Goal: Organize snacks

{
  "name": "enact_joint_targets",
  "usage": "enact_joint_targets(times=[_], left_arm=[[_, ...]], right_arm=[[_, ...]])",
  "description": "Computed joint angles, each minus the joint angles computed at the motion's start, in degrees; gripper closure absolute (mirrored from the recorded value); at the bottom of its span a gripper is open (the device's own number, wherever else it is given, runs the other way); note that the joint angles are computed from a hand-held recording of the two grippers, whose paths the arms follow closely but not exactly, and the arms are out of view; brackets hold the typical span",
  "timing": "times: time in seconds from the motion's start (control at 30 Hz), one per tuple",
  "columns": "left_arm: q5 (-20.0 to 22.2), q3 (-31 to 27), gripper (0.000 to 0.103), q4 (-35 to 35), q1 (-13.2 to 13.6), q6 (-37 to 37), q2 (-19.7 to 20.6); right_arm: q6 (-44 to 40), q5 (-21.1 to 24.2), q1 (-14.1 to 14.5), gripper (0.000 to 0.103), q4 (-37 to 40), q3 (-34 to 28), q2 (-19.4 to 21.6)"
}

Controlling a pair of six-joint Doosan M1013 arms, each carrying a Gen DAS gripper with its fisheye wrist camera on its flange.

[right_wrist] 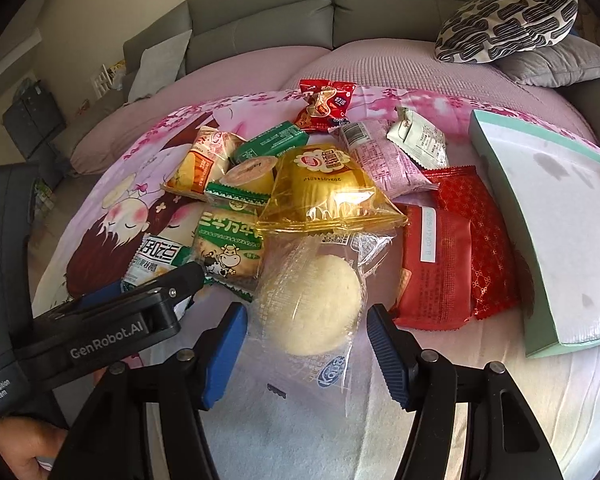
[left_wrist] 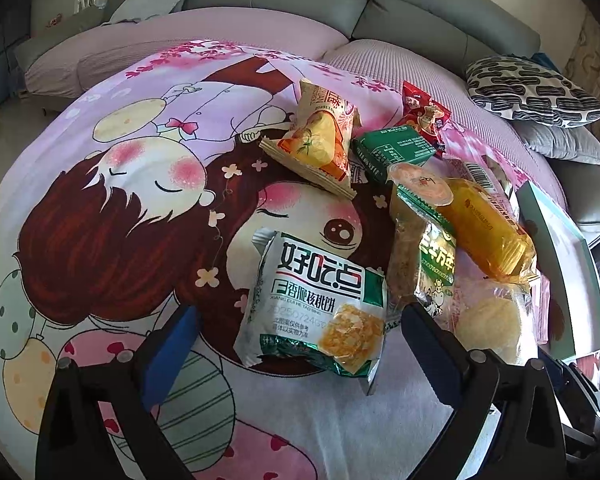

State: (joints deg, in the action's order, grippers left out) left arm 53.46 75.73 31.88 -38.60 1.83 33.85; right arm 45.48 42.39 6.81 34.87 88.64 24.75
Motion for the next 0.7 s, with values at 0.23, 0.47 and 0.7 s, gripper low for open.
enact_joint_targets(times=[0.23, 0.47, 0.7], left_arm=[[3.8, -0.3, 0.01, -0.2, -0.2, -0.6, -0.2], [5.6, 0.2, 0.012, 0.3, -0.1, -2.1, -0.4], [3.8, 0.4, 0.041, 1.0, -0.1, -1.9, -0.5]], right_arm=[[0.3, 1.0, 0.0, 0.038, -0.4, -0.5, 0.5], [0.4, 1.0, 0.0, 0.038, -0.2, -0.5, 0.5], [-1.9, 0.8, -0.2, 0.05, 2.3, -0.2, 0.2]])
